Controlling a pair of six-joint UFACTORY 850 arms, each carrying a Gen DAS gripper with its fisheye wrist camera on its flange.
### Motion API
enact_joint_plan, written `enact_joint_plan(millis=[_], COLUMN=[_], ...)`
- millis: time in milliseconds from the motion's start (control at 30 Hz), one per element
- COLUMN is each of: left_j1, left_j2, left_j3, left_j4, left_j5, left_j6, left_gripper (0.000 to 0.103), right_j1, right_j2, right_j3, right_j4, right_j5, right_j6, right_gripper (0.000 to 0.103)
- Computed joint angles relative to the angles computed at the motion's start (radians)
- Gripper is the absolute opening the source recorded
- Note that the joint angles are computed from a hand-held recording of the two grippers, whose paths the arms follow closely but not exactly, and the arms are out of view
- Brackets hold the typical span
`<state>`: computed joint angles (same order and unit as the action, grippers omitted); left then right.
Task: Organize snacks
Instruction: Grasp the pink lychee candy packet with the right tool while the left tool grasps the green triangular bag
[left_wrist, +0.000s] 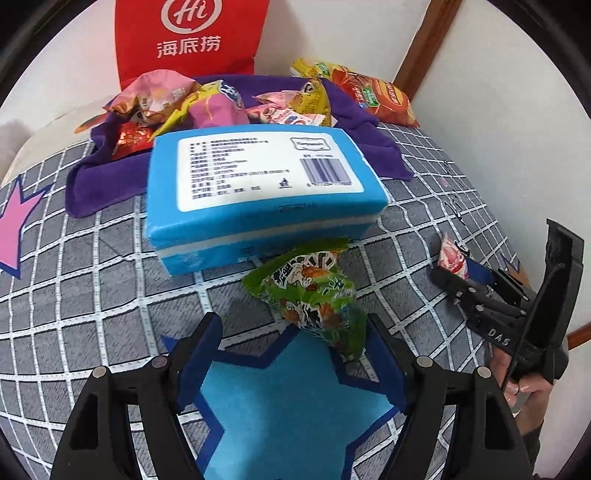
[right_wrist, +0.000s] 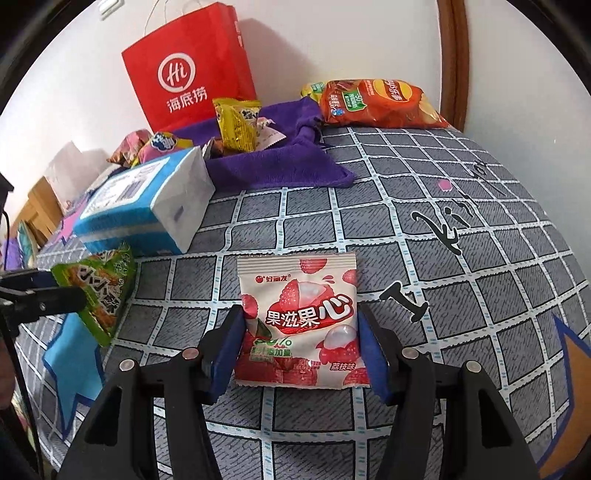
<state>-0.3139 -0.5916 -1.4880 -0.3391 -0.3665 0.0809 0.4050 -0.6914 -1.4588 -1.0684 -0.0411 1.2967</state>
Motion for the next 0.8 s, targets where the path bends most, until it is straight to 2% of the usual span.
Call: enact_joint_plan(millis=[100, 200, 400, 467, 567, 700, 800], left_j1=[-0.005, -0.016, -0.052, -0.050, -0.045, -0.030, -0.019], left_j2=[-0.019, -0.048, -0.086, -0.099, -0.089, -0.082, -0.074], left_j3=[-0.025, -0.063, -0.103, -0.115, -0.096, -0.089, -0.078], left_j4=[-0.033, -0.003, 0.251, 0.215, 0.192, 0.114, 0.022], left_j5=[-0.002, -0.010, -0.002, -0.014, 0.009, 0.011, 0.009], left_j6=[0.016, -0.033, -0.266, -0.237, -0.213, -0.137, -0.052], left_gripper=[0.076, 0.076, 0.076, 0.074, 0.073, 0.056, 0.054], right_j1=[0.009, 0.011, 0.014, 0.014, 0.013, 0.015, 0.017], right_j2=[-0.004, -0.005, -0.007, -0.008, -0.009, -0.012, -0.014], right_j3=[-0.007, -0.010, -0.015, -0.017, -0.018, -0.022, -0.025], right_j4=[-0.009, 0.019, 0.037, 0.054, 0.083, 0.093, 0.080], right_j5=[-0.030, -0.036, -0.048, -0.050, -0.051, -0.057, -0.068], right_j6=[-0.004, -0.037, -0.062, -0.083, -0.116, -0.129, -0.123], right_gripper=[0.060, 0.061, 0.062, 0.063, 0.063, 0.064, 0.064])
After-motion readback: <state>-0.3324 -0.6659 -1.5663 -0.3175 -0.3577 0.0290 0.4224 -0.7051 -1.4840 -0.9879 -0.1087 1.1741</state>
